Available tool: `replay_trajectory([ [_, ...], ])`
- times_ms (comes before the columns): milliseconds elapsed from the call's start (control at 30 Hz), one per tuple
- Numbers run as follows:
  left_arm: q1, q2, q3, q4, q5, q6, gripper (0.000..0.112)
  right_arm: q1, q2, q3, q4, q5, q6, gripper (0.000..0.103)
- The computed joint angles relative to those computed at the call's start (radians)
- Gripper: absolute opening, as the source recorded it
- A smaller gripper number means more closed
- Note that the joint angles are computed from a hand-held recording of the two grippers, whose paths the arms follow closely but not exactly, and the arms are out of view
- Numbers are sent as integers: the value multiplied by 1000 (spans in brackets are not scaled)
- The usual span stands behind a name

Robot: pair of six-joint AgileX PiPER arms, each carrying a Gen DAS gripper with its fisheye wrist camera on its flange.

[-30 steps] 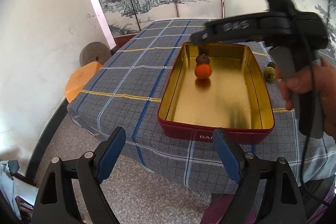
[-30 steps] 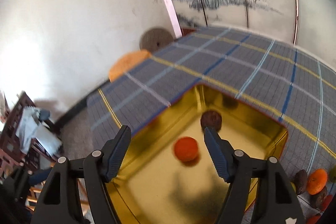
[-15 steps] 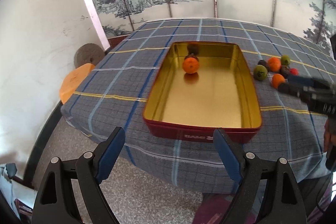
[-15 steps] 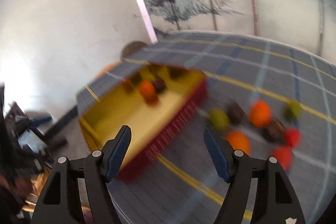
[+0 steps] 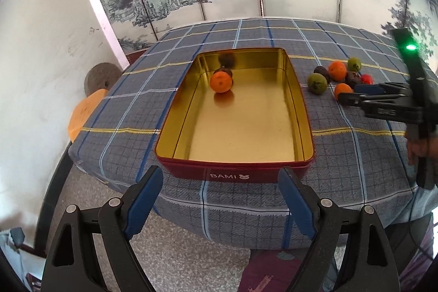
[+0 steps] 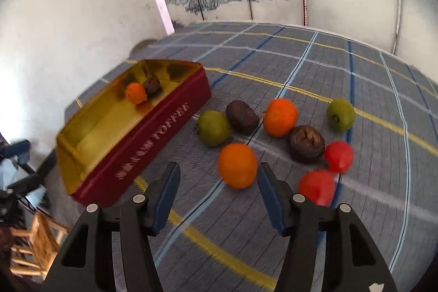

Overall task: Organize fruits
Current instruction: 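Grasp a second orange from the pile with the right gripper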

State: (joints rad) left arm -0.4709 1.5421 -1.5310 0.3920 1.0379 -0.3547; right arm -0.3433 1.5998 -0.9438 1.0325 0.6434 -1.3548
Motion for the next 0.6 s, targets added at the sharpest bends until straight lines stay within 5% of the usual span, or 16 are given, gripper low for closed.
replay_trajectory([
  [33, -4, 4, -5, 2, 3, -1, 86, 22, 28, -27, -50, -36, 44, 55],
  [133, -20, 17, -24, 14, 21, 0, 86, 35, 105, -92, -103, -22, 86, 31],
  [267, -29, 21, -46, -29, 13, 55, 86, -1, 84, -74, -93, 13, 44, 28],
  [467, -68, 54, -136, -159, -12, 223, 86, -340, -38, 48, 59, 156, -196, 28],
  [600, -60, 163, -311, -317, 43, 359, 86, -558, 33, -27, 0, 119, -204, 28],
])
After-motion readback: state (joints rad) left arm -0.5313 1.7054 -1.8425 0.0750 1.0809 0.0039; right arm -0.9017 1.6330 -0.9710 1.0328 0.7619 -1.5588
